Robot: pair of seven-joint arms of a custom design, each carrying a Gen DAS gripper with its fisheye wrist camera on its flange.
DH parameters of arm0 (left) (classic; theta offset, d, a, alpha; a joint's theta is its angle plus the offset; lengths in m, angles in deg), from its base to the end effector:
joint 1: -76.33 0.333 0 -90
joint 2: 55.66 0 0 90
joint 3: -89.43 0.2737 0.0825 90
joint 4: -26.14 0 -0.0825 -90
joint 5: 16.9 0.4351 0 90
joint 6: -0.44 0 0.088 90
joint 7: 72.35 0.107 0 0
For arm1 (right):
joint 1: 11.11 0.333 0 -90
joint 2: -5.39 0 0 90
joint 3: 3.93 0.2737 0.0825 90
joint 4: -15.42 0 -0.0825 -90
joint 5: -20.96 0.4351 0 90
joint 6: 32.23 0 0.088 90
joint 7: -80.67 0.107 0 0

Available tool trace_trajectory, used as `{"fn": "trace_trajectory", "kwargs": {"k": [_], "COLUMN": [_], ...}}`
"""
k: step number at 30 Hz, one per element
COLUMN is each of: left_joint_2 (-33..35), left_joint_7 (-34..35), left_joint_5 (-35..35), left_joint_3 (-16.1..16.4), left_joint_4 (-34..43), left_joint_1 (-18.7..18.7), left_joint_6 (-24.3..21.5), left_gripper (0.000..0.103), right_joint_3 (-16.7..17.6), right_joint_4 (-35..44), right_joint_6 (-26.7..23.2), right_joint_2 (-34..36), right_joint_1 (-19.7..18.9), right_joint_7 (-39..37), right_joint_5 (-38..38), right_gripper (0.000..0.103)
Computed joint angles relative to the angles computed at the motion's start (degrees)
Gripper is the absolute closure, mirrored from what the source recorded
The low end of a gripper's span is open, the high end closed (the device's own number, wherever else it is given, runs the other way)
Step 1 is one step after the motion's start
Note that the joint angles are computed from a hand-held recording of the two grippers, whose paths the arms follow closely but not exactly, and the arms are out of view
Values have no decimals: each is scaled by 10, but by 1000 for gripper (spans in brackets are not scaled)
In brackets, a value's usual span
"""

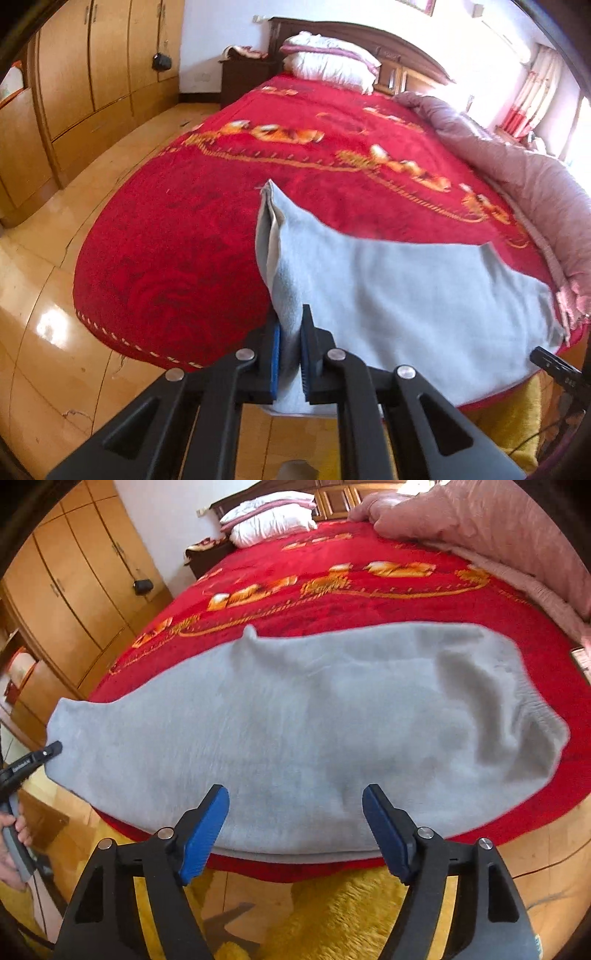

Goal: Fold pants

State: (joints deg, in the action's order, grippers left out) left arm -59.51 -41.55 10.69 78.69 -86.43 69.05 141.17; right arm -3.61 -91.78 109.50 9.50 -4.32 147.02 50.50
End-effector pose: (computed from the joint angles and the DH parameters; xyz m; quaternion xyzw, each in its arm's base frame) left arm 0.6023 -0.1981 0.5052 -0.7923 0.5105 -0.2422 0.2302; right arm 0.6622 0.0811 0.4708 -0.7361 0.5931 -0.0807 0.3161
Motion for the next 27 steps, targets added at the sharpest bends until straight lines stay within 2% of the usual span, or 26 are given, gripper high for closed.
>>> {"fn": "trace_trajectory", "kwargs": {"k": [4,7,12,18,22,27], "left_joint_2": [-1,1,30,137,212,300], "left_joint_7": [-24,-16,-1,47,70,102], "left_joint_5": [34,37,77,56,31,-30], "left_joint_3": [-10,-14,-27,-28,-17,-10], "left_joint_4": [29,48,106,232,307,388], "left_joint_1": [-7,-15,-37,-77,-105,-125], "left_joint_6": [-27,-20,-24,-8,7,3], "left_gripper": [95,95,94,94,94,94], "right_joint_3": [-3,-5,-8,-9,-10,-11], "right_joint_4": [-20,-42,-45,-54,-54,-53], "right_joint_6": [21,45,46,49,48,48], "right_joint_2": [-23,-46,-56,-61,-58,-53], "right_joint_1": [0,1,4,4,2,0], "right_joint_7": [15,12,9,15,24,26], "right_joint_5": [-14,-5,-12,-35,-51,-55], "right_gripper": [26,26,26,26,26,26]}}
